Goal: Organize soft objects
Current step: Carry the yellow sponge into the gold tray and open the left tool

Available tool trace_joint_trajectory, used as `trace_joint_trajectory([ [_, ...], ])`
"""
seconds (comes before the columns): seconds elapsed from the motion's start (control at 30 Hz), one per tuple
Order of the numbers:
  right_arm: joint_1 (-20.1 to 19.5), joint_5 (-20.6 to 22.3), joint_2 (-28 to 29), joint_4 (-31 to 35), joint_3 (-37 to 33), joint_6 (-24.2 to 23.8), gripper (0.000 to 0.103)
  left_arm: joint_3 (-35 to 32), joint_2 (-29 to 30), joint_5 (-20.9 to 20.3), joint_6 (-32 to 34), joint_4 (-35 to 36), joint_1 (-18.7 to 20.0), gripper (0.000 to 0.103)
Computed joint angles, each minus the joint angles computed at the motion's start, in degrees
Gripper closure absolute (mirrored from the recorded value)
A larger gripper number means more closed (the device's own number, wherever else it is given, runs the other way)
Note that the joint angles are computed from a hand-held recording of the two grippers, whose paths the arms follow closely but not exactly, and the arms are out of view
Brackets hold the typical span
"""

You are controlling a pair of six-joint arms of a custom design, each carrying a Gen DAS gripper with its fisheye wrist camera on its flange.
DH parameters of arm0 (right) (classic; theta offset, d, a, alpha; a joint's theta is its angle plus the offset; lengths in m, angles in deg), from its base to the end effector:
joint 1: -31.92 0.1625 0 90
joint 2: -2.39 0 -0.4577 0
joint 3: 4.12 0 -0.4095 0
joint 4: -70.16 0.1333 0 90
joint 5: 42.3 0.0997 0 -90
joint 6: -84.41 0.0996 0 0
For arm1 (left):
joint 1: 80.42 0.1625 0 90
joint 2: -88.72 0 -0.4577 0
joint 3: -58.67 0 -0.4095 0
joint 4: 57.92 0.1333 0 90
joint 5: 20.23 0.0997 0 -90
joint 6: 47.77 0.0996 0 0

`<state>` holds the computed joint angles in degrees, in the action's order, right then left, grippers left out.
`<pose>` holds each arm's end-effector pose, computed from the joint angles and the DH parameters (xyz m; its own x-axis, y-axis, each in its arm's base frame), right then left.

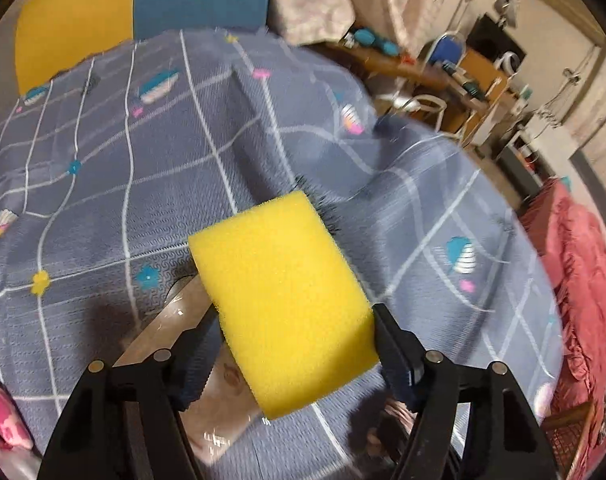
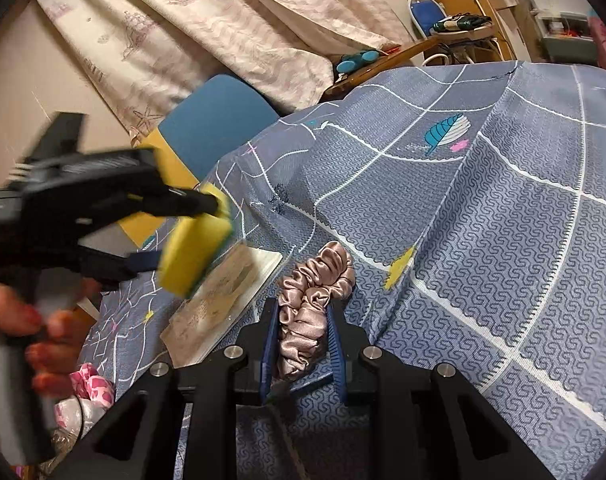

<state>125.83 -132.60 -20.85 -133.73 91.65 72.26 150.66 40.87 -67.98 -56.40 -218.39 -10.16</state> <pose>0.1791 -0.6735 -0.0564 -0.9648 -0.2209 0.1429 -0.2601 0.7184 -0.6452 -0.0557 -0.7482 0.1948 -0.8338 -0.1569 -0.5292 0.1796 0.8294 -0.5289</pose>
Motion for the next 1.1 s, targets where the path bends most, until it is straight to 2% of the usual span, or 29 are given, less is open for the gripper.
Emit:
trace_joint_trajectory([
  [0.17,0.3,-0.7,0.2,1.1,-0.8,0.4,0.078,7.2,-4.3,0.1,3.1,-3.7,-3.4,0.03],
  [0.43,1.2,-3.1,0.8,2.4,-2.2,0.5,0.078,21.4,-12.9,1.2,3.2,-10.0,-9.4,0.03],
  [0.5,1.5,-4.3,1.1,2.8,-2.8,0.1,0.078,24.5,-14.7,2.6,3.6,-11.7,-11.0,0.03],
  [0.9,3.2,-9.3,2.5,3.6,-4.9,-1.1,0.078,36.8,-24.8,13.0,-6.3,-5.2,-17.9,0.03],
  [1.1,4.4,-13.2,3.3,3.7,-6.0,-2.5,0.078,41.9,-31.9,15.5,-13.9,1.9,-20.8,0.03],
])
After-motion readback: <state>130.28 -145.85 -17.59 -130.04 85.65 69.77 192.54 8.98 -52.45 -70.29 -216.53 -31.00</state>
